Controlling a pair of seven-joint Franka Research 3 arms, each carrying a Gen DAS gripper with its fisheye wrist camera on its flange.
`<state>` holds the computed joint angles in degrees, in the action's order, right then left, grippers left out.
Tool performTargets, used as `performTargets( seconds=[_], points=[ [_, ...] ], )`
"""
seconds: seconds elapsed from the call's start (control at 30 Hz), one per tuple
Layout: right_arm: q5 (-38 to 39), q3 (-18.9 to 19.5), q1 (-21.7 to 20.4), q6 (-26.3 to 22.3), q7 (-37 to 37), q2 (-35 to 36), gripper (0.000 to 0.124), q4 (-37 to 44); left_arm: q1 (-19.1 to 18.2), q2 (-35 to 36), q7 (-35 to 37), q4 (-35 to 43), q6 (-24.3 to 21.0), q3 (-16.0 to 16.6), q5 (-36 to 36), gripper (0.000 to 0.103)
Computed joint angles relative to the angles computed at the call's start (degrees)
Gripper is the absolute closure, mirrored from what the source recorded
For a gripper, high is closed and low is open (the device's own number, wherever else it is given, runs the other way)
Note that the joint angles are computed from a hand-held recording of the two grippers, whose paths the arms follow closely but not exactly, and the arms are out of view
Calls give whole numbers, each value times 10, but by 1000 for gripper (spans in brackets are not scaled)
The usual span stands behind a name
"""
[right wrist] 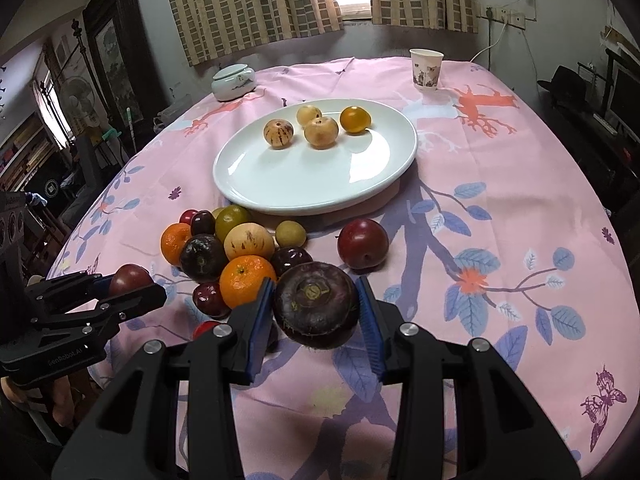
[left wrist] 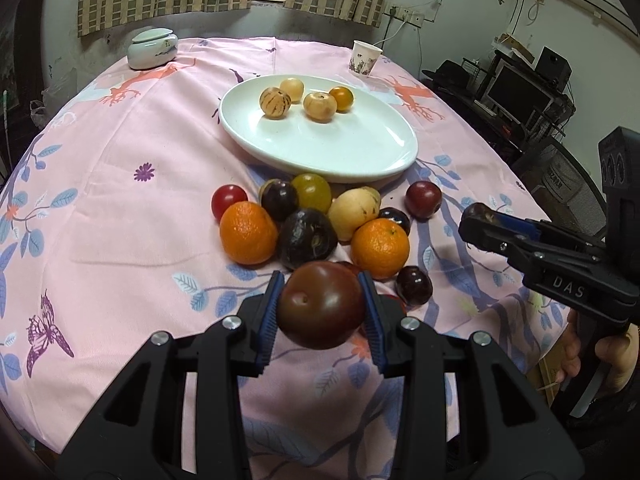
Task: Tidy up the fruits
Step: 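Carry both dark fruits onto the white plate and open both tools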
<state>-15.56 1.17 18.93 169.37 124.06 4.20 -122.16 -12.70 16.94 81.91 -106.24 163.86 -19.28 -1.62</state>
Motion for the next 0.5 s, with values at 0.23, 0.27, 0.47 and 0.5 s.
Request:
performTargets(
  seconds=[0.23, 0.27, 0.47, 0.5],
  points=[
    [36, -1, -2, -11, -38, 20, 82, 25, 1, 28, 11, 55, -34, 2, 1, 65],
    [41, -1, -2, -14, -44, 23, 82, 30, -2, 32, 10, 65, -37, 5, 6, 65],
    [200, 34, -36, -64, -223, 60, 82, 100, -17, 100, 23, 201, -105, 18, 34, 65],
    [209, 32, -36, -81, -244, 71, 83, 124, -25, 121, 18, 239, -121, 26, 46, 65]
  ],
)
